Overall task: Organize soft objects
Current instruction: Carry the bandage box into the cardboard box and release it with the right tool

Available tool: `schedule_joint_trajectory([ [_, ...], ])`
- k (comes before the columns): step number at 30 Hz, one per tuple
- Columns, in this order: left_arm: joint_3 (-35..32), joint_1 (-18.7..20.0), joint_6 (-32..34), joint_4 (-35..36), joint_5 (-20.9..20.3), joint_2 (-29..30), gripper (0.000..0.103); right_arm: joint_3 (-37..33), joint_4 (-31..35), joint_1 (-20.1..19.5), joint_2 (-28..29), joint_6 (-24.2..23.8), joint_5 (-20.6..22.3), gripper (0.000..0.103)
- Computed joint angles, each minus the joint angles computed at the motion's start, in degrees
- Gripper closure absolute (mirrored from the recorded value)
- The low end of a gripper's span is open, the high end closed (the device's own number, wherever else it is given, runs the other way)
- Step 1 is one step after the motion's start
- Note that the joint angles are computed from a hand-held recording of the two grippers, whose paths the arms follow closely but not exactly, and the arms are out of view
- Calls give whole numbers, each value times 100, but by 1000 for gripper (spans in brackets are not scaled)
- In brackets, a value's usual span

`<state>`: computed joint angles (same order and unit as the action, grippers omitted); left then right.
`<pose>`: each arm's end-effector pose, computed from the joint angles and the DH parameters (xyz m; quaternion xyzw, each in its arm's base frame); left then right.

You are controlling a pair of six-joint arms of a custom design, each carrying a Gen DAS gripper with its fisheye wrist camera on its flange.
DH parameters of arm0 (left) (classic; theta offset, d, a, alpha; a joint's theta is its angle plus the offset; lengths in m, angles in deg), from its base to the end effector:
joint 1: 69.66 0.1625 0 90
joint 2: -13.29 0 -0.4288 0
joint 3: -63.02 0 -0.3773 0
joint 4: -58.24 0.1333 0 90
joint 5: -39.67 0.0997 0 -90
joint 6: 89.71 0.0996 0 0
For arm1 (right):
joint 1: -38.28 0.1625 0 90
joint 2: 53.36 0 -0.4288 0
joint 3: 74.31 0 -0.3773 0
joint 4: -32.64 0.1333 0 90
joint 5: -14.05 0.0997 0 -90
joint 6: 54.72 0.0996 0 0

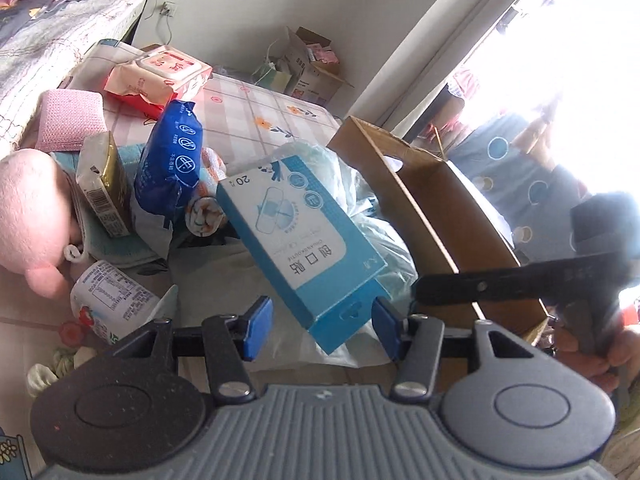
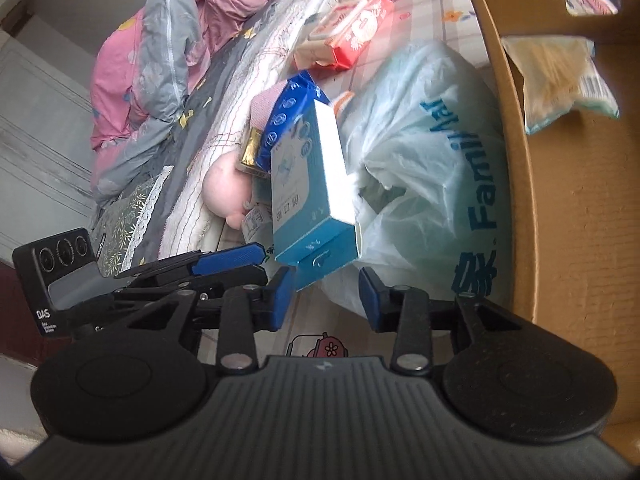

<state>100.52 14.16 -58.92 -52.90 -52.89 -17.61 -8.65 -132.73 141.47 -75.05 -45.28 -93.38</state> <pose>0.0351 -0.8731 0.2681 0.3171 0.9397 -0.1283 0.0053 0.2843 -0.7598 0.0299 -0.0098 -0.9524 0.2909 0.0906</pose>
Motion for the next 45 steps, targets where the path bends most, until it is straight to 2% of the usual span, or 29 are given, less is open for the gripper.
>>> schedule_joint_trajectory([
  [2,-3,-19,-156,-4,77,39,52,-217,-47,32,60,-136,-67,62],
  [6,-423,30,-385,300,-59,258,53,-1149,250,22,469,-325,-154,62],
  [10,-523,-16,-247,214,57,338,52,-2291,996,-11,1033,-414,-371,62],
  [12,-551,-60,-168,128,183,374,50,-2710,1446,-78,1237,-212,-215,64],
  [17,-573,-86,-111,-22,468,417,50,-2873,1576,-49,1376,-200,-196,71],
  [20,-445,-89,-185,-152,504,332,56,-2918,1576,-53,1433,-175,-244,74],
  [28,632,-333,61,-1022,654,-295,56,-1992,739,-75,951,-118,139,78],
  [33,1050,-627,223,-1389,650,-497,56,-1133,-112,-68,430,-187,248,78],
  [37,1096,-917,288,-1439,683,-383,56,-286,-886,-167,-139,-129,316,78],
  [40,993,-1138,298,-1385,700,-141,56,225,-1286,-277,-523,-82,196,78],
  [45,425,-1420,264,-1022,799,520,56,916,-1574,-655,-1134,121,179,77],
])
